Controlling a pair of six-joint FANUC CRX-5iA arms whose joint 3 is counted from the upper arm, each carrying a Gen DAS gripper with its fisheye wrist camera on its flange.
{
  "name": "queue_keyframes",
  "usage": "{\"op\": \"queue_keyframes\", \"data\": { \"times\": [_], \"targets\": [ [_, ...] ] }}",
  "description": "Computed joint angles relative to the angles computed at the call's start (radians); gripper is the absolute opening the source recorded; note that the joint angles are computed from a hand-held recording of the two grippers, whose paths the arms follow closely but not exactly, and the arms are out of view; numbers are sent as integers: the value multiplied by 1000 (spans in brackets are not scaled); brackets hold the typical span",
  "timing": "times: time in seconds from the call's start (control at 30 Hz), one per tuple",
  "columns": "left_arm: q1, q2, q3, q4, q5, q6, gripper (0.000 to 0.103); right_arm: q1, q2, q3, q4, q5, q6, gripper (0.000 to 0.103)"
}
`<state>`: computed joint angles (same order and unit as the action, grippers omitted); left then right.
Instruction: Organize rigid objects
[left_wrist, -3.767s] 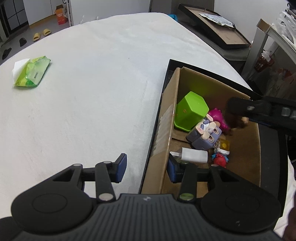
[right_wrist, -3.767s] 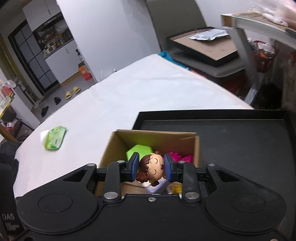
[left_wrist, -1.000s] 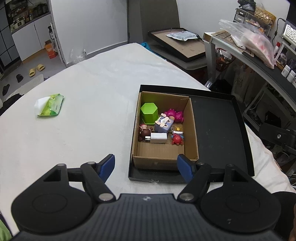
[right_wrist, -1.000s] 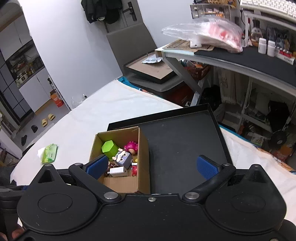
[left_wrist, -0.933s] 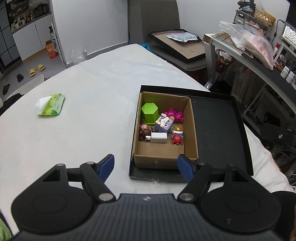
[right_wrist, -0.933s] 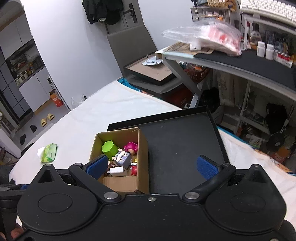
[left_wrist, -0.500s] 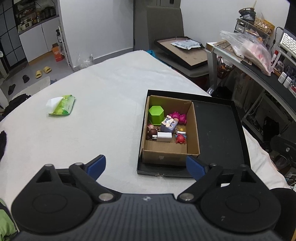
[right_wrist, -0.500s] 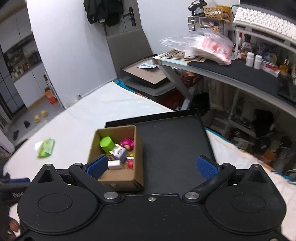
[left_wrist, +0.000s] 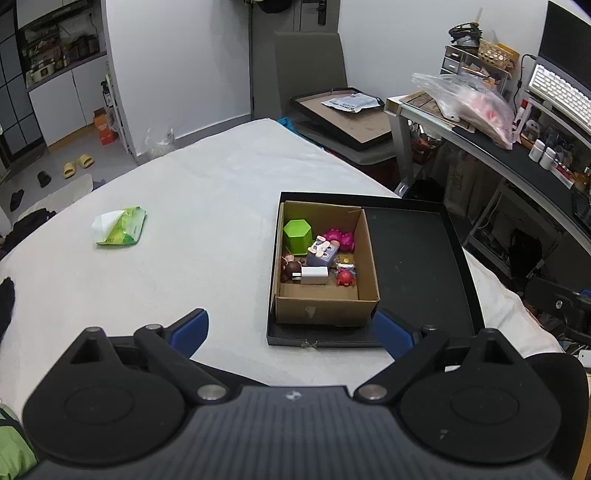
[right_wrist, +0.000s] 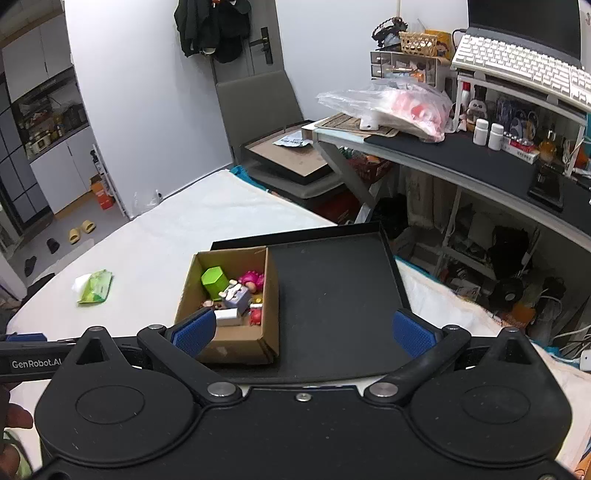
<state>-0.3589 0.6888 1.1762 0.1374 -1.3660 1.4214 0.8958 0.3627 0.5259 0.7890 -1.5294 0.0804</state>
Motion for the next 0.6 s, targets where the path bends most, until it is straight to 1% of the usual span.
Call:
{"op": "queue_keyframes", "data": {
  "times": [0.1, 0.17, 0.6],
  "targets": [
    [-5, -43, -74, -8, 51, -18, 96, 6, -1, -4, 7, -13, -8, 103],
    [-2, -46, -82, 5, 51, -23, 96, 10, -5, -10, 12, -13, -13, 103],
    [-2, -55, -94, 0, 49, -17, 96, 15, -1, -8, 22, -27, -19, 103]
  ]
}}
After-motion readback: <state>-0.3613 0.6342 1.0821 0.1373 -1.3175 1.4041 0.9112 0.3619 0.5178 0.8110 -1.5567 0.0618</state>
